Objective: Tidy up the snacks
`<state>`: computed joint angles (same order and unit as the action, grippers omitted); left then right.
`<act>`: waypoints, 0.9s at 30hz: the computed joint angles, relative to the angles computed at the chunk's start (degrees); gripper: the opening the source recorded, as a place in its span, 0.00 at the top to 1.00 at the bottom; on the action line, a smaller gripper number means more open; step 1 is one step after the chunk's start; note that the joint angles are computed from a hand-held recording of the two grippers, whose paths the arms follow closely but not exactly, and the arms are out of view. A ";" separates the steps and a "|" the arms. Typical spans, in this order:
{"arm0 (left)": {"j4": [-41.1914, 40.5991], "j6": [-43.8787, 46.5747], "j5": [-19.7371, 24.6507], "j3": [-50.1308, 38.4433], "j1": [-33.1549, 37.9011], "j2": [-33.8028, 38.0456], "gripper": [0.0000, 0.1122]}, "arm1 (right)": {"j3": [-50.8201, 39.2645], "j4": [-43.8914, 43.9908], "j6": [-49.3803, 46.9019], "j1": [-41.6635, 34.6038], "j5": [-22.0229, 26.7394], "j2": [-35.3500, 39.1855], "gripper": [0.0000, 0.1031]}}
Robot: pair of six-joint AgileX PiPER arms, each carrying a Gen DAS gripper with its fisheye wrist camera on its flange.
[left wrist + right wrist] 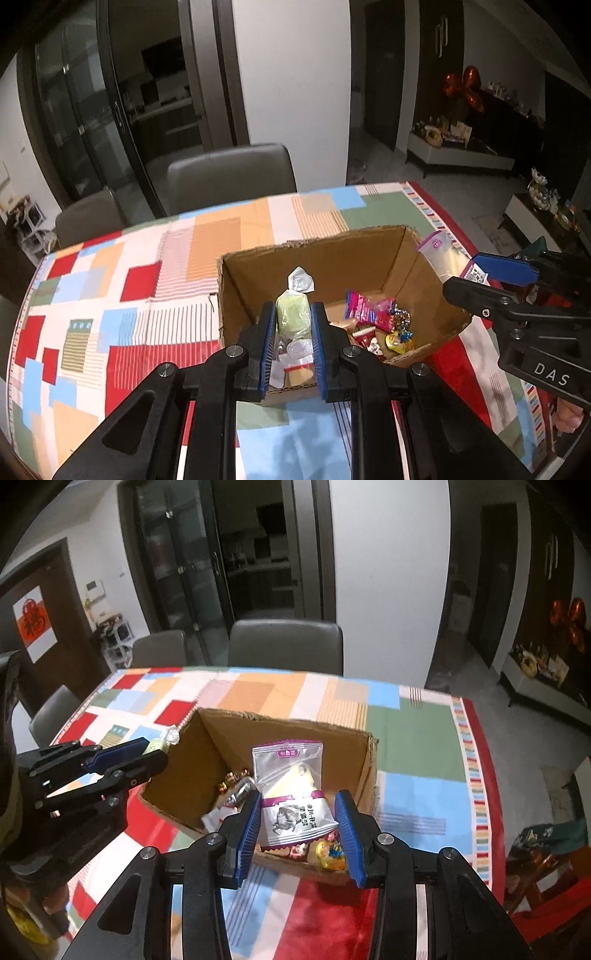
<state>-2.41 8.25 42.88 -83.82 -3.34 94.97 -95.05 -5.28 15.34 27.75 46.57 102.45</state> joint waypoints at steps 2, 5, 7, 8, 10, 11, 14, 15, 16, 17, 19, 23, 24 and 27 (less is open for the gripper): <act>0.86 -0.85 1.90 -1.34 -0.19 0.55 0.62 | -3.23 1.70 -0.47 -0.68 3.39 1.70 0.52; 4.41 -4.04 2.94 -1.35 -0.67 -0.42 0.50 | -5.13 1.54 0.38 -1.00 5.92 2.44 0.47; 4.81 -4.98 4.26 -1.50 -0.41 -1.08 0.48 | -5.33 0.26 1.56 -0.52 6.88 2.38 0.44; 4.11 -4.58 4.82 -1.38 -0.05 -1.66 0.47 | -5.05 0.14 1.83 -0.50 7.10 2.13 0.44; 4.91 -5.56 6.02 -1.58 0.05 -2.28 0.42 | -4.32 -0.03 2.19 -0.18 7.33 1.46 0.43; 5.70 -6.46 6.55 -1.11 -0.16 -3.05 0.42 | -4.24 0.17 2.09 -0.13 7.64 1.29 0.42; 5.72 -6.56 7.65 -0.20 -0.12 -4.68 0.40 | -2.49 0.17 2.49 0.44 7.67 -0.28 0.39; 5.72 -6.64 7.52 0.87 -0.17 -5.90 0.40 | -1.37 -0.29 2.94 0.88 7.54 -1.28 0.39; 5.81 -6.76 7.39 1.65 -0.25 -6.76 0.39 | -0.51 -0.66 3.37 1.16 7.30 -2.15 0.39; 5.98 -7.08 7.15 2.88 -0.41 -8.09 0.38 | 0.28 -0.96 3.54 1.34 7.00 -2.91 0.39; 5.57 -7.04 6.92 4.40 -0.48 -9.97 0.38 | 2.59 -1.99 4.55 2.15 6.33 -5.20 0.39; 6.53 -8.42 5.74 8.71 -1.12 -14.88 0.36 | 6.13 -4.54 7.08 4.10 5.58 -9.18 0.32; 7.39 -9.55 5.20 10.34 -1.43 -16.85 0.35 | 7.33 -5.18 7.67 4.61 5.15 -10.44 0.32; 7.58 -10.17 3.97 14.02 -1.64 -21.39 0.31 | 11.38 -7.80 10.76 6.54 4.00 -14.46 0.32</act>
<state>5.17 -1.92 46.85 -69.80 -4.99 73.58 -83.67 -13.09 26.11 34.29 50.57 87.99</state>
